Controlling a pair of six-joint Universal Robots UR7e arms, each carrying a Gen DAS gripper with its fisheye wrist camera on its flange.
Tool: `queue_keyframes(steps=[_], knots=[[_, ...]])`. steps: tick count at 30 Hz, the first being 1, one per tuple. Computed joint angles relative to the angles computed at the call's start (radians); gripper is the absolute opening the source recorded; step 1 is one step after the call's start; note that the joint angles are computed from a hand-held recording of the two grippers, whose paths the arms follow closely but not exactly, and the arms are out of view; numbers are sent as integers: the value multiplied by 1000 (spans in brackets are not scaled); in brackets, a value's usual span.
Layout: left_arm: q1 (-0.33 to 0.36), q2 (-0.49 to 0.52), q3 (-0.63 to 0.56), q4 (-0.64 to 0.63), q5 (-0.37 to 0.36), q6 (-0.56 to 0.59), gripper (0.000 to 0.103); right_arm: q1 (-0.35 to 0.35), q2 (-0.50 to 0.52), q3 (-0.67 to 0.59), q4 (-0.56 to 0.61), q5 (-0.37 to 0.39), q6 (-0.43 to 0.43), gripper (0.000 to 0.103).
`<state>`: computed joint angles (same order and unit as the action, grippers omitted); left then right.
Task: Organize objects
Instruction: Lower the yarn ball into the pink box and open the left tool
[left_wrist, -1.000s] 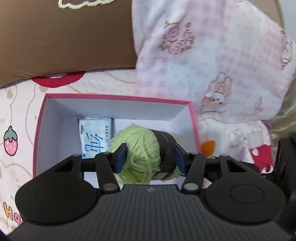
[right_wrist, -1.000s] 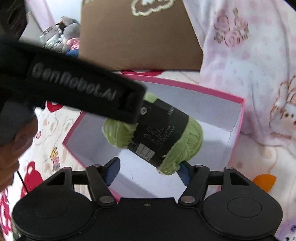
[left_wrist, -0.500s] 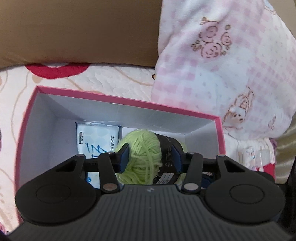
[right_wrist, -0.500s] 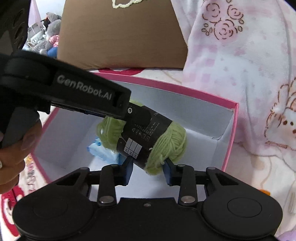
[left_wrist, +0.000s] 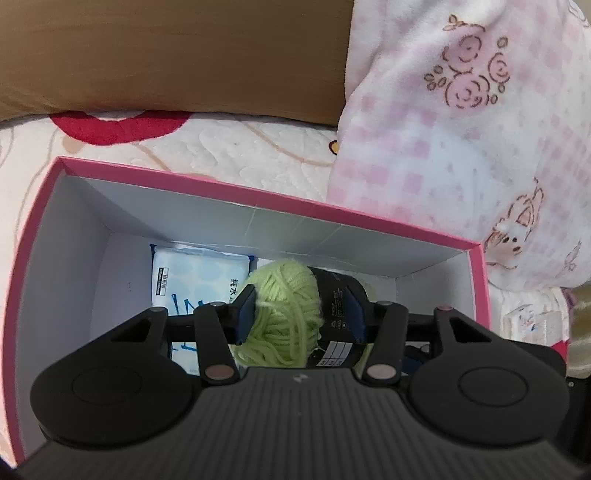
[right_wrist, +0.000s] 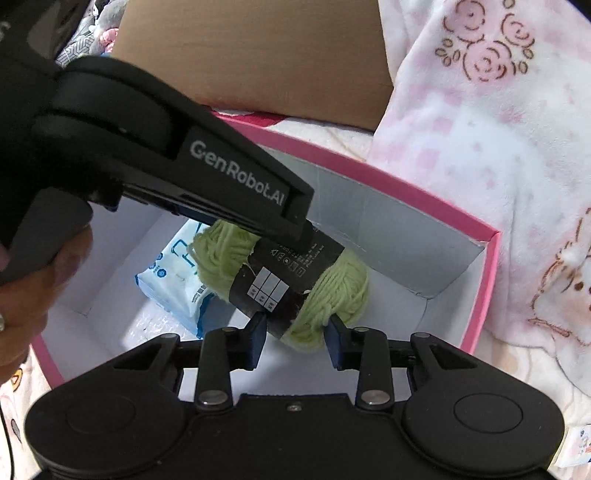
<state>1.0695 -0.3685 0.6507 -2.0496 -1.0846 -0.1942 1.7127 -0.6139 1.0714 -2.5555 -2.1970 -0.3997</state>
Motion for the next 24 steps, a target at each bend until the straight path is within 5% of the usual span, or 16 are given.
queue_keyframes(steps=[15, 24], knots=[[-3, -77, 178, -170, 49, 41, 46, -19, 17, -57, 35, 47, 44, 33], [3, -36, 101, -108, 35, 27, 47, -20, -6, -16, 11, 54, 31, 36]])
